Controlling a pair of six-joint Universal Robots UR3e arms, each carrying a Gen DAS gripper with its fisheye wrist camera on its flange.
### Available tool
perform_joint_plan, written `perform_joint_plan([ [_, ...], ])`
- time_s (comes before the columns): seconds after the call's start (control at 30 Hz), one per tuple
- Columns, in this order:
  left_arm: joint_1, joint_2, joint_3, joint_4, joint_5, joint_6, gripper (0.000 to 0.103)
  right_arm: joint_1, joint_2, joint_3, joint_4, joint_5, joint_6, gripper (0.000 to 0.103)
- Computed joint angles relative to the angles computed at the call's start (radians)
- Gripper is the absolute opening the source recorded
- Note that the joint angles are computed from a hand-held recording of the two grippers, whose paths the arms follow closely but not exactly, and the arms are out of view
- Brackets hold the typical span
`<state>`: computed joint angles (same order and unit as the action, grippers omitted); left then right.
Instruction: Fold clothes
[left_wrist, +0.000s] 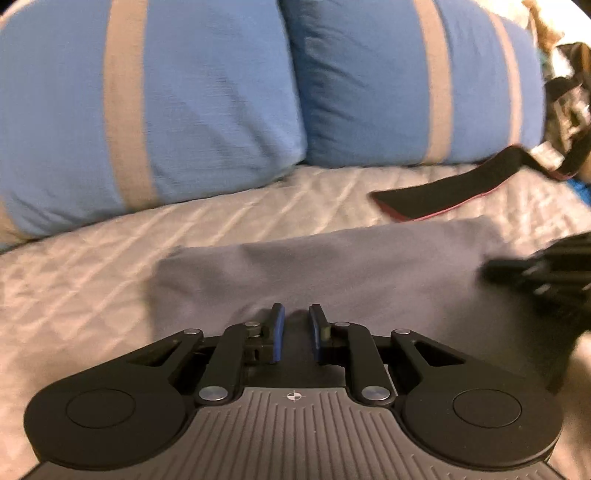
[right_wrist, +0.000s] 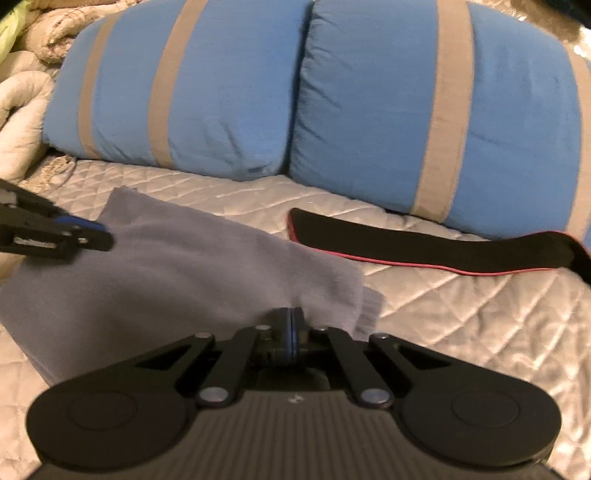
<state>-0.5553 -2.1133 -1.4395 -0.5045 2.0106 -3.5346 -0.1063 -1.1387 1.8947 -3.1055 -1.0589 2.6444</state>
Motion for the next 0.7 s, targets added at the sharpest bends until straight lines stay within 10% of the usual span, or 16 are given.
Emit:
perform_joint_plan([
  [0.27, -0.027, 0.150, -0.146, -0.065, 0.092, -0.098, 0.013, -0.082, -0.133, 0.172, -0.058, 0.080, -0.009, 0.008],
  [0.53, -0.020, 0.278, -0.345, 0.081, -0.101, -0.093, 0.013, -0.133, -0.274, 0.313, 0.070, 0.133, -0.139, 0.017],
  [0.7, -0.063, 0.271, -0.346, 0.008, -0.069, -0.111, 0.013, -0.162, -0.320, 0.376, 0.076, 0.126, -0.153, 0.015],
])
